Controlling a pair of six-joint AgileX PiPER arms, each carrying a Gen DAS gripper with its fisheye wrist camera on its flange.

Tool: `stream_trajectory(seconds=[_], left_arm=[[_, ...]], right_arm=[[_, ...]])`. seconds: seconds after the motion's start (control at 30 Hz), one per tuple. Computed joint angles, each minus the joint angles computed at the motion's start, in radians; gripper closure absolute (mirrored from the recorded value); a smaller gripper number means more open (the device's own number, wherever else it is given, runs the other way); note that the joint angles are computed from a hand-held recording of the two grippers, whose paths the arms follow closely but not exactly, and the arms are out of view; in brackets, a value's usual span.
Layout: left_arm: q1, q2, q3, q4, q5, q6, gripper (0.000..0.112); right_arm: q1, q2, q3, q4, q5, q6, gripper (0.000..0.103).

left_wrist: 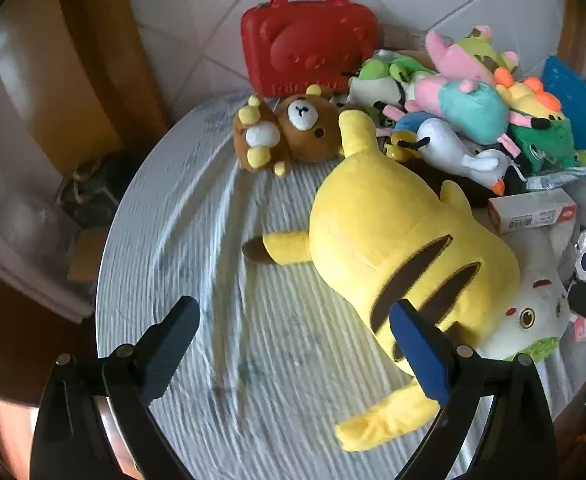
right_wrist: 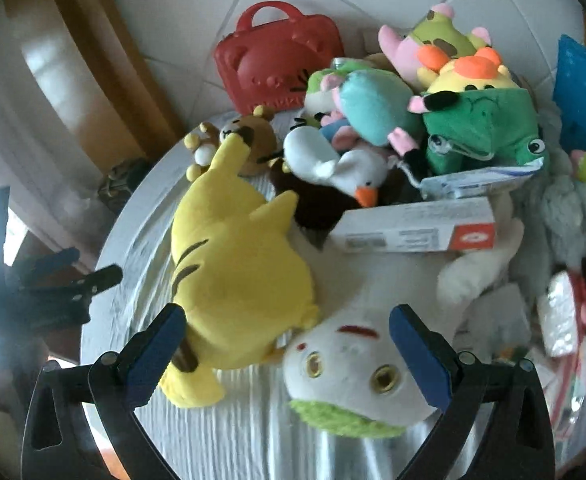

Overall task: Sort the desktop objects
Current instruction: 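Reach both tools toward the yellow Pikachu plush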

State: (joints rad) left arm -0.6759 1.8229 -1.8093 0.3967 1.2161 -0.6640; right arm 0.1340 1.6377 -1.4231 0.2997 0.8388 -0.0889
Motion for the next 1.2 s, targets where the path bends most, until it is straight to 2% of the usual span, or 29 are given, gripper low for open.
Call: stream_trajectory(seconds=[0.13, 0.2, 0.33, 0.5, 0.63, 0.8, 0.9, 0.93, 1.0, 1.07, 1.2], left_arm=[[0.057, -0.026, 0.059, -0.087, -0.080, 0.133, 0.015], [0.090, -0.032, 0.076, -0.137, -0.115, 0.226, 0.015], [0.191, 0.007, 0.064, -0.298, -0.195, 0.524, 0.015], [0.321, 0.120, -0.026, -0.497, -0.198, 0.938, 0.015], [0.378, 0.176, -0.053, -0.622, -0.201, 1.158, 0.015], [0.406, 0.253, -0.069, -0.774, -0.226, 1.362, 0.015], [0.414, 0.333, -0.147, -0.854, -0.208, 1.426, 0.014], [0.417, 0.354, -0.173, -0.873, -0.204, 1.435, 0.010], [0.418, 0.404, -0.239, -0.890, -0.197, 1.448, 0.009], [0.430, 0.483, -0.367, -0.923, -0.119, 1.460, 0.009], [0.455, 0.564, -0.521, -0.983, -0.007, 1.514, 0.009]], right_arm=[[0.095, -0.051, 0.084, -0.148, -0.074, 0.245, 0.000], [0.168, -0.078, 0.122, -0.259, -0.086, 0.445, 0.000], [0.309, -0.086, 0.172, -0.511, -0.105, 0.845, 0.000], [0.457, -0.034, 0.178, -0.741, -0.067, 1.345, 0.000], [0.567, 0.058, 0.120, -0.904, 0.004, 1.676, 0.000], [0.592, 0.190, -0.006, -0.937, 0.111, 1.739, 0.000], [0.581, 0.233, -0.026, -0.964, 0.123, 1.773, 0.000], [0.571, 0.240, -0.021, -0.968, 0.104, 1.784, 0.000], [0.543, 0.231, 0.031, -0.998, -0.002, 1.841, 0.000], [0.514, 0.238, 0.039, -0.987, -0.070, 1.832, 0.000], [0.525, 0.265, -0.031, -0.959, -0.033, 1.768, 0.000]])
